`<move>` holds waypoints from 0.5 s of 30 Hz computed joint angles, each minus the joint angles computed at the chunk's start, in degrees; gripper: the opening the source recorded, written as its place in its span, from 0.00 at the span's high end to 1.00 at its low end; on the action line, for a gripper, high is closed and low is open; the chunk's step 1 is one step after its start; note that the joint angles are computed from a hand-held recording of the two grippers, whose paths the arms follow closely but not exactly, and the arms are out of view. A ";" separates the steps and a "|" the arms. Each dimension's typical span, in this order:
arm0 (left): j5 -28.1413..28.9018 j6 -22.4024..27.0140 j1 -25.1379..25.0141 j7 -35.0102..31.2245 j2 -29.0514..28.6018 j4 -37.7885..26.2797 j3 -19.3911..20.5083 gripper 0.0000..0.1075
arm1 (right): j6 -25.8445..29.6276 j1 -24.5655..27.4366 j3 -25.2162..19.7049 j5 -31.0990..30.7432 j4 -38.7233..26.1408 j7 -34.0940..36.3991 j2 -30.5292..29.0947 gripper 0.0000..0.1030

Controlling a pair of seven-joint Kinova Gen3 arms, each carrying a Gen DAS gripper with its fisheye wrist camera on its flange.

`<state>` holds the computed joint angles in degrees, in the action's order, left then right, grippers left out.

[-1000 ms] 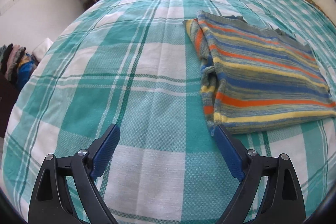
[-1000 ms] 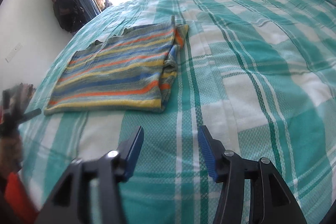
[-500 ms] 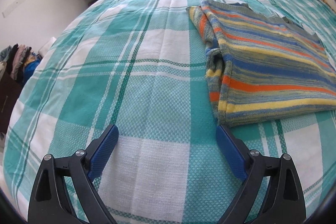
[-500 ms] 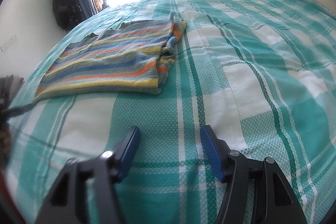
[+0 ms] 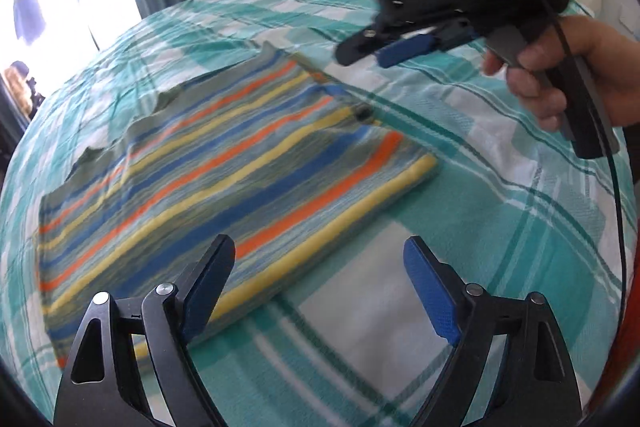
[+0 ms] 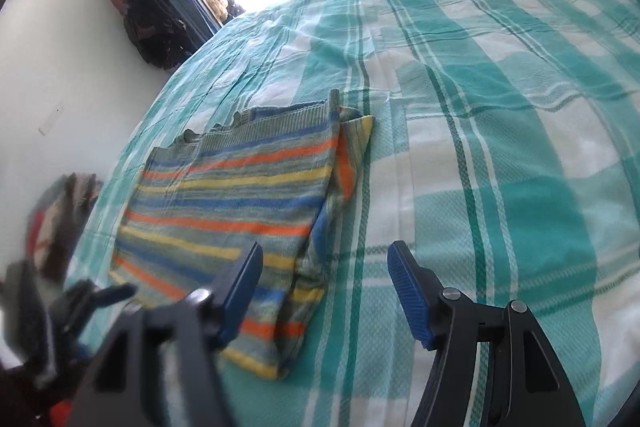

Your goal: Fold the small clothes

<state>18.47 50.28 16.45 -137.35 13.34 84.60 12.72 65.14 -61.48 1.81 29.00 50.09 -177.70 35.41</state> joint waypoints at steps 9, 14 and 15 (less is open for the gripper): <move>0.00 -4.70 7.88 1.91 4.56 -2.49 -2.17 0.91 | -14.71 14.50 -2.28 -13.48 0.76 5.28 4.40 0.55; 11.65 3.41 -5.39 4.85 2.35 -4.96 1.03 0.92 | -8.51 12.18 0.68 -12.99 -9.21 5.95 7.63 0.91; 13.98 5.56 -8.05 6.34 1.91 -5.78 0.64 0.92 | -7.65 11.55 0.46 -11.64 -11.86 6.85 8.22 0.91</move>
<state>32.45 55.84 8.40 -131.02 15.25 78.82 13.37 57.48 -49.93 2.27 17.36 38.23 -170.85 43.63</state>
